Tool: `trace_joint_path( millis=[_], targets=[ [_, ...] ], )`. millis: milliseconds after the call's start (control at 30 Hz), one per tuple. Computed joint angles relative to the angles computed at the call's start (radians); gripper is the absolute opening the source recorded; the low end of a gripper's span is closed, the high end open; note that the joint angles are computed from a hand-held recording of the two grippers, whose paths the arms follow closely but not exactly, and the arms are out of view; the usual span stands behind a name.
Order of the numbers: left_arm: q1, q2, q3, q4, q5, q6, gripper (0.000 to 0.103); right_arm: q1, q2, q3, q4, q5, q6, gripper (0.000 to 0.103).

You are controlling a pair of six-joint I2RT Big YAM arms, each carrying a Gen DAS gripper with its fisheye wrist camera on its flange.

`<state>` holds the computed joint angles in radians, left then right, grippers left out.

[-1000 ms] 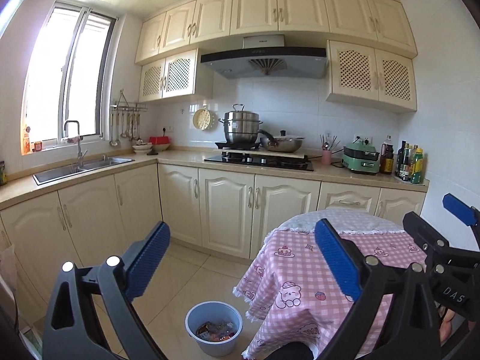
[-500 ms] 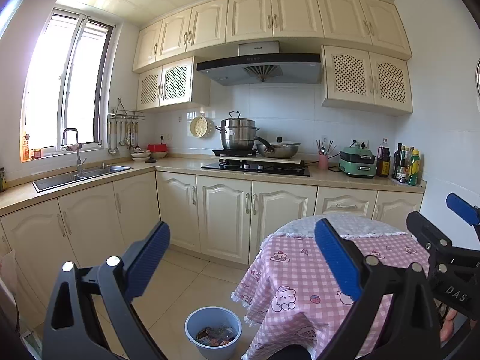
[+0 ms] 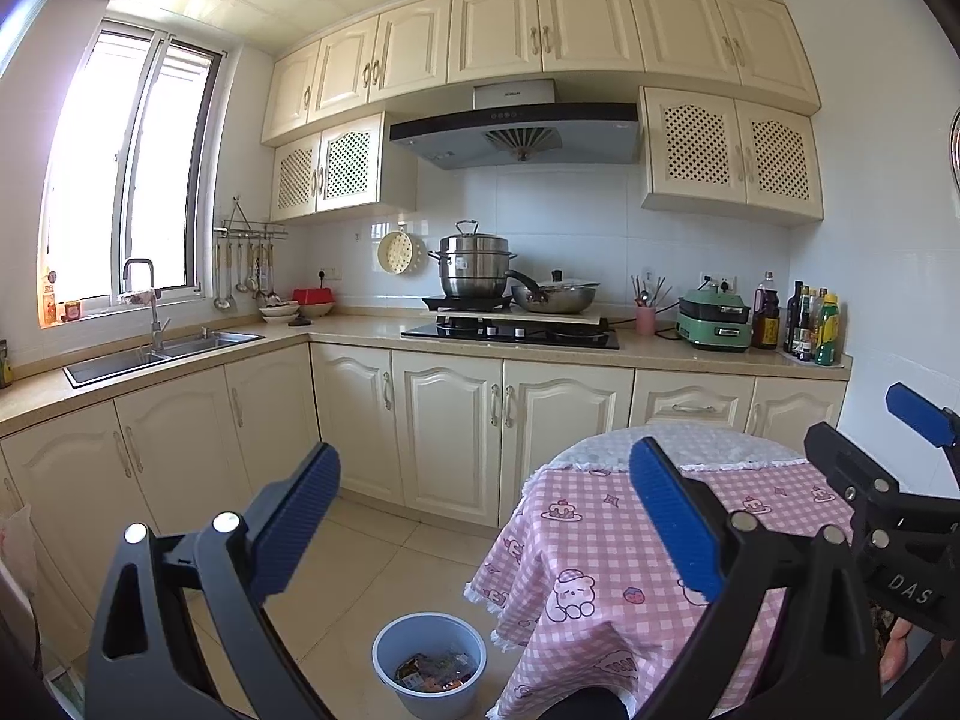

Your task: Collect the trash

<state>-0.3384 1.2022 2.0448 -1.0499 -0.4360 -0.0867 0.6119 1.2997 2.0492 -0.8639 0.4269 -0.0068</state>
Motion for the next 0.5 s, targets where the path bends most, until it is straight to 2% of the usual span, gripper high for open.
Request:
trace_joint_path(
  millis=[500],
  targets=[
    [0.002, -0.002, -0.005, -0.003, 0.006, 0.004, 0.095, -0.004, 0.003, -0.008, -0.001, -0.013, 0.005, 0.095]
  ],
)
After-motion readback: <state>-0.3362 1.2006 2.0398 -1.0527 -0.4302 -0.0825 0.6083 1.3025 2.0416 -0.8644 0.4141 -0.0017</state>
